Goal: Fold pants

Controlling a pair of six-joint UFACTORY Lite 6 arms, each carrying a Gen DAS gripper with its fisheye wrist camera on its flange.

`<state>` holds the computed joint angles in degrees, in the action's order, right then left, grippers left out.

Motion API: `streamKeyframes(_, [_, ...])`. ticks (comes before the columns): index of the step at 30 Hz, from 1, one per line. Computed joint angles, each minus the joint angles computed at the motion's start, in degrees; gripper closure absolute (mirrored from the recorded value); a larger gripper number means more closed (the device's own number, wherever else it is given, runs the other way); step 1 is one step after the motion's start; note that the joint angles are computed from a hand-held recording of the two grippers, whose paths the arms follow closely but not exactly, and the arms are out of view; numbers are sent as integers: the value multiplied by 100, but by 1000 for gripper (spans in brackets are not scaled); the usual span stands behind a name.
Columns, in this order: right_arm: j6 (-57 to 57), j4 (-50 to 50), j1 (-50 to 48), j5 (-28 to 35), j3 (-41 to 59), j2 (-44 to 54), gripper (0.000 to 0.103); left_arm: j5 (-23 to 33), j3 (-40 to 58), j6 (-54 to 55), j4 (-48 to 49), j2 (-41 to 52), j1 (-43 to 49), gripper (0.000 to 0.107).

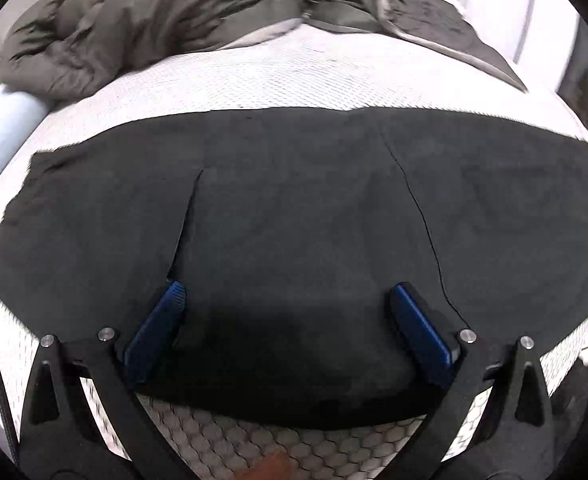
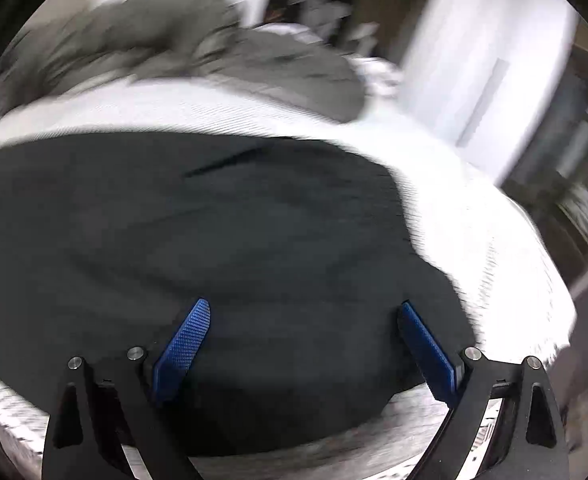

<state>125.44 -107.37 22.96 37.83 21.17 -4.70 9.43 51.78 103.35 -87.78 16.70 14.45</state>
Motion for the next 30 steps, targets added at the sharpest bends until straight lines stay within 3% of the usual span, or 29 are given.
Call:
streamKeyframes(2, [437,-393,-313,-273,-319,-343,7,-390,-552,671,-903,-620,-377,5])
streamKeyframes(5, [-307,618,817,-76,-295,-759,7,103,-585,991,-1363,-741,-791,5])
streamKeyframes(7, [-390,1004,1876,351,191,-302,7,132,-560,1810,-2429,-755,-1404,5])
streamKeyframes(9, [-325,991,2487,128,892,336,7,151,-676,2739,-3629,-850,-2326,5])
streamKeyframes(13, [-96,628,2940,-11,2086,1923,7,-20,-227,4848,-6027,-11,-3929,5])
streamKeyframes(15, [-10,400,2893,79,2362,2536,7,-204,-62,6047,-7178,435,-4185,4])
streamKeyframes(16, [213,269,2917,154,2141,2484,7,64,-313,6432,-7490,316,-4170,4])
streamKeyframes(18, [814,-187,2689,366,1210,1876,7,446,-778,6484,-7394,49,-4010,4])
streamKeyframes(20, [1411,-606,2052,495,211,1199,6,602,-945,5807,-6387,-69,-3351,4])
streamKeyframes(25, [1957,-1843,-734,469,-1023,-112,5,848,-689,4130,-4055,103,-1806,4])
streamKeyframes(28, [2977,-3642,-2318,-766,-1178,-771,5,725,-607,3784,-3607,28,-1435,4])
streamKeyframes(30, [3983,-4841,-2959,-1452,-1460,-1555,5,860,-561,2961,-2776,-70,-1088,4])
